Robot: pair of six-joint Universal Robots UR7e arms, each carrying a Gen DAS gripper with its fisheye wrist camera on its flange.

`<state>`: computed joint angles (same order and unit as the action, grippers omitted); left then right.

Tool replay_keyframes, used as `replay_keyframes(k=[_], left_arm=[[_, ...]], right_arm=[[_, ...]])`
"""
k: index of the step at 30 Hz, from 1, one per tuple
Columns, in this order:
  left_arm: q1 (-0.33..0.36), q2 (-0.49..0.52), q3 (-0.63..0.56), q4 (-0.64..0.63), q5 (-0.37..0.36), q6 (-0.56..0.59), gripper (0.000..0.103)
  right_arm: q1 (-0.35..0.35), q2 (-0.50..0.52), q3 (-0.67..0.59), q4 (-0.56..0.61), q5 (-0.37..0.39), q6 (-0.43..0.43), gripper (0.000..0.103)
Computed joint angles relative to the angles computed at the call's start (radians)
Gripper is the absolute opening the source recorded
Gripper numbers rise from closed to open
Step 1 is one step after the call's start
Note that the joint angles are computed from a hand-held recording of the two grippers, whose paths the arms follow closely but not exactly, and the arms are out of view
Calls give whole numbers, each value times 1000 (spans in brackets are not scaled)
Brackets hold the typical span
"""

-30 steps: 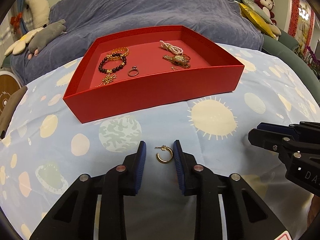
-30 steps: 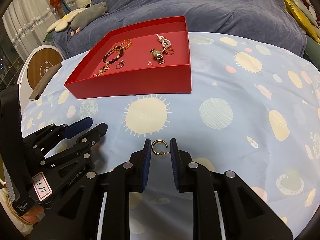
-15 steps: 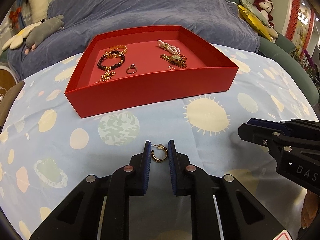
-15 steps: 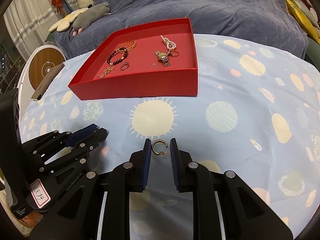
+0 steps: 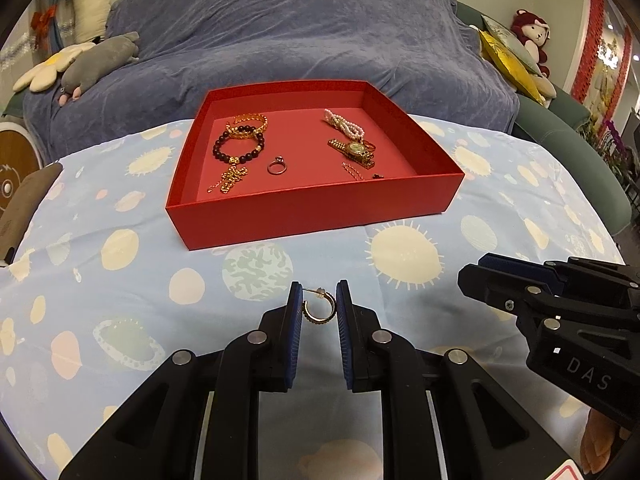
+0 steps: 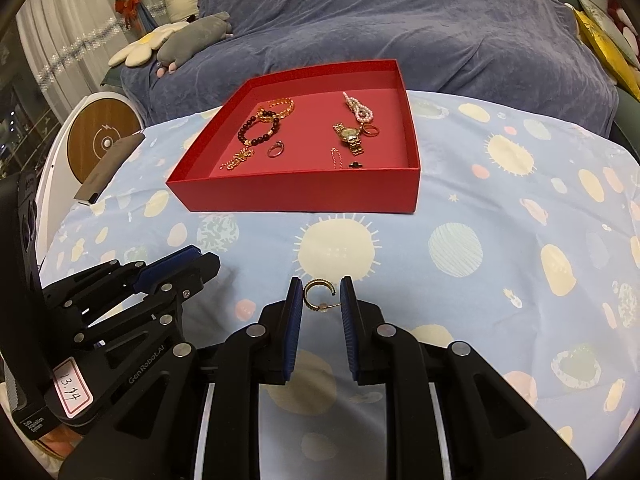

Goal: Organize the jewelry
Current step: 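Carry both hoop earrings over the red box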

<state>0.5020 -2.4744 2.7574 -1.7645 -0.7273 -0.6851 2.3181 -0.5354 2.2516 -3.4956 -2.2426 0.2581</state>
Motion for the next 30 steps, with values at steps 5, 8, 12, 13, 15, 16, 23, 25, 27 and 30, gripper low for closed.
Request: replay_keyframes(k=[5, 8, 12, 13, 15, 16, 23, 25, 27, 30], left_arm=[[-71, -56, -34, 128, 12, -93, 14], [-107, -74, -53, 192, 16, -146, 14], [-140, -89, -73, 245, 23, -193, 14], [-147, -94, -78, 259, 24, -202, 14], [-165, -103, -87, 288, 27, -227, 14], [-173, -107, -91, 301, 29, -240, 14], [-209, -105, -124, 337, 55, -282, 14], [-209, -104, -133, 332, 71, -277, 14], [-194, -94, -143, 310, 92, -258, 14], [-135, -54, -154, 201, 119, -172, 14]], right_arm=[[31, -10, -13, 16, -6, 8, 19], [41, -19, -13, 18, -11, 15, 19], [53, -32, -9, 22, -17, 25, 19], [57, -34, -9, 22, -18, 26, 19], [64, -40, -10, 24, -21, 29, 19], [67, -43, -10, 25, -22, 31, 19], [75, -64, -20, 16, -23, 41, 19], [73, -71, -25, 8, -25, 37, 19], [66, -78, -31, 3, -25, 33, 19], [53, -87, -47, 9, -29, 16, 19]])
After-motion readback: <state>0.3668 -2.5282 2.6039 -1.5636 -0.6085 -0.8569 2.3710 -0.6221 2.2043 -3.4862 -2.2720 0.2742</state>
